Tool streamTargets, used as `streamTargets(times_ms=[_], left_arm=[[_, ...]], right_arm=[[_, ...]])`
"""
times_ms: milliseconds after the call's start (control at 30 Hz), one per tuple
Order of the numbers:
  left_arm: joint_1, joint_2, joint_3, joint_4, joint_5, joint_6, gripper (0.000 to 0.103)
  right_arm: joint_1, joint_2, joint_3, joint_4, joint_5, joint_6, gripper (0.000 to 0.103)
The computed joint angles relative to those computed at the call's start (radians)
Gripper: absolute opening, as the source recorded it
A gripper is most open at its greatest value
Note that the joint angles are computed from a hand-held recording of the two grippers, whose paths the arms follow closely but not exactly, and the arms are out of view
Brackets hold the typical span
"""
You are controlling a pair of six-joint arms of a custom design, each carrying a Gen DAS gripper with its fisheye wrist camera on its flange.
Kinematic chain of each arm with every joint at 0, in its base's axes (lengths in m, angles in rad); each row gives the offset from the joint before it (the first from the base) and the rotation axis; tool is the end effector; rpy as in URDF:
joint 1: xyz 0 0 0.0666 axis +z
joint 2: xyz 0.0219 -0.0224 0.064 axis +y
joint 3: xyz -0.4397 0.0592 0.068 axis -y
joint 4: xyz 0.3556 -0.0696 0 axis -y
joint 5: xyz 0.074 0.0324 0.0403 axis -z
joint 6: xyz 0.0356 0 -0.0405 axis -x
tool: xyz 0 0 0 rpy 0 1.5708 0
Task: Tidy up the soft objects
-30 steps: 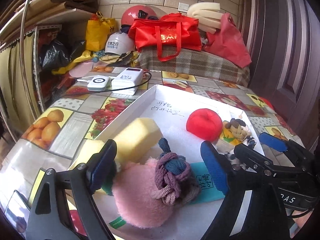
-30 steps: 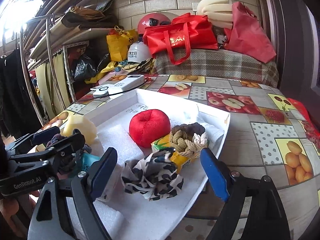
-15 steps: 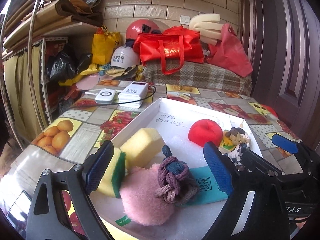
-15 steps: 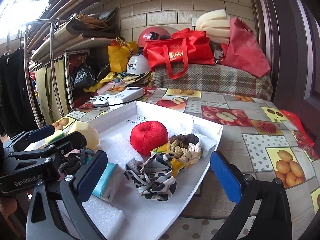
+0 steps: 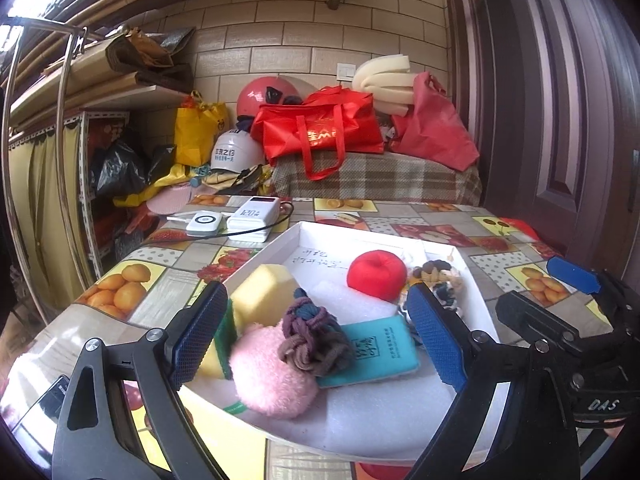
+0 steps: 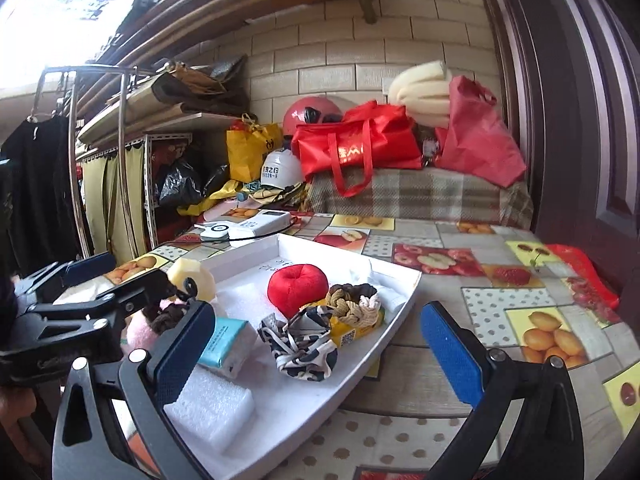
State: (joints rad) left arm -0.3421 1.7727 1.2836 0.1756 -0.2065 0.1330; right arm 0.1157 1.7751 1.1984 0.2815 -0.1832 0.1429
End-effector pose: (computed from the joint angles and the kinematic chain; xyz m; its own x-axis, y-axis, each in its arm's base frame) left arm 0.5620 -0.1928 0.3469 -0.3071 -0.0284 -0.9512 0.1048 0.9925 -0.0635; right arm 0.5754 0.0730 0.3216 -0.2452 -0.1695 -0.9545 -0.3249 0.9420 -0.0838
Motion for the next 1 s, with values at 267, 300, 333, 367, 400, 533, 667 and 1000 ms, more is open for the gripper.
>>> streamTargets(times_ms=[267,300,333,367,400,533,667,1000], left_arm=[[-0.030,-0.017,-0.015,-0.033,0.017,-0.043,0.092],[-0.038,-0.023,-0.026,-0.019,0.011,-0.057,0.092],[-0.044,-0.028,-0.035,-0.005,0.006,-0.068,0.092],[-0.052,-0.034,-0.048,0.013,-0.001,-0.081,0.092],[-0.058,-0.040,-0.060,0.030,-0.007,-0.094,0.092],[-0.095,-0.069,-0.114,0.109,-0.045,-0.152,0.092],[-0.141,-0.088,-0.122,0.068,-0.110,-0.189,0.092],[-0.172,-0.107,-0.122,-0.049,-0.240,-0.095,0.092]], right_arm=[[-0.044,-0.047,-0.055,-0.007,-0.027,-0.027,0.103],[-0.052,-0.055,-0.064,-0.006,-0.032,-0.035,0.103],[-0.058,-0.061,-0.075,0.001,-0.034,-0.039,0.103],[-0.065,-0.072,-0.092,0.015,-0.035,-0.045,0.103],[-0.071,-0.082,-0.111,0.038,-0.035,-0.049,0.103],[-0.105,-0.136,-0.231,0.252,-0.032,-0.100,0.103],[-0.124,-0.178,-0.343,0.462,0.128,-0.189,0.103],[-0.190,-0.225,-0.353,0.292,0.211,-0.276,0.103]])
